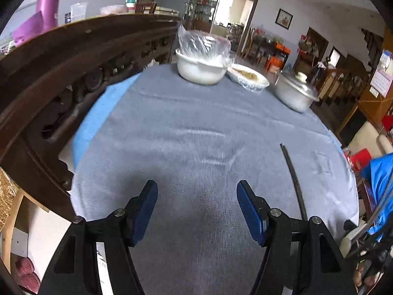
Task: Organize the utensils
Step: 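Grasp a loose dark chopstick on the cloth with the right gripper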
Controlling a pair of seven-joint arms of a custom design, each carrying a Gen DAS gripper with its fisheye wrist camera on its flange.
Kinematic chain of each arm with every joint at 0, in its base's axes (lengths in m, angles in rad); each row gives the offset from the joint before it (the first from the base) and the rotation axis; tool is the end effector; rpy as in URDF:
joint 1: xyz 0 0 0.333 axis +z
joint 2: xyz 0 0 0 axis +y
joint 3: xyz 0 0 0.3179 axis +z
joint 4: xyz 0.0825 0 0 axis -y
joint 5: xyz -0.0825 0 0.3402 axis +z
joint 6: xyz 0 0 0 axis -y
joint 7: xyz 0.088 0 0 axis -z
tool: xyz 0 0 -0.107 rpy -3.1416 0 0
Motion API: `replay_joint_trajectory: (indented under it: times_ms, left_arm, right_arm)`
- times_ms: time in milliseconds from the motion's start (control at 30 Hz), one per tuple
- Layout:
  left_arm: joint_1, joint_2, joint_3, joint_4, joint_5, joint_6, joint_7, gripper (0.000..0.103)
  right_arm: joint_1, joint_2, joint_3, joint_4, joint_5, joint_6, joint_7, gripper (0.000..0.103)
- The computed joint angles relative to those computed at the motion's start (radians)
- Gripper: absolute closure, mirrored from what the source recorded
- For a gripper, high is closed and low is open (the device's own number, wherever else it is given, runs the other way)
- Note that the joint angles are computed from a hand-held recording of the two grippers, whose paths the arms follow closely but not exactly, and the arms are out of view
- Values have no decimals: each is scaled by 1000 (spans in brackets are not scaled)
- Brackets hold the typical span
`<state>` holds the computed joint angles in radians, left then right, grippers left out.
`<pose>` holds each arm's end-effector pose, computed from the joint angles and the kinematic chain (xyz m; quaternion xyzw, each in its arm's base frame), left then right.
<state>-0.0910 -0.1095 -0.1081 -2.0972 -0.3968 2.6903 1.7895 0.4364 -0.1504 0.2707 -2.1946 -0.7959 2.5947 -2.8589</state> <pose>0.5187 -0.0943 0.5684 -0.6157 0.6987 -0.3338 0.1459 0.3699 0.3426 0.5242 -0.4480 0.8061 -0.1500 0.3564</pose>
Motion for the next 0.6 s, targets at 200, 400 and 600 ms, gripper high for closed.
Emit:
replay_joint_trajectory:
  times_ms: [200, 400, 600]
  left_arm:
    - [3, 52, -10, 30, 17, -10, -10, 36]
    - [18, 103, -21, 76, 69, -20, -30, 36]
    - [27, 142, -32, 117, 98, -33, -36, 36]
  right_arm:
    - [-15, 109, -57, 92, 6, 111, -129, 69]
    - [-13, 302, -126, 272, 206, 211, -471, 69]
    - [-3, 475, -142, 495, 380, 132, -738, 69]
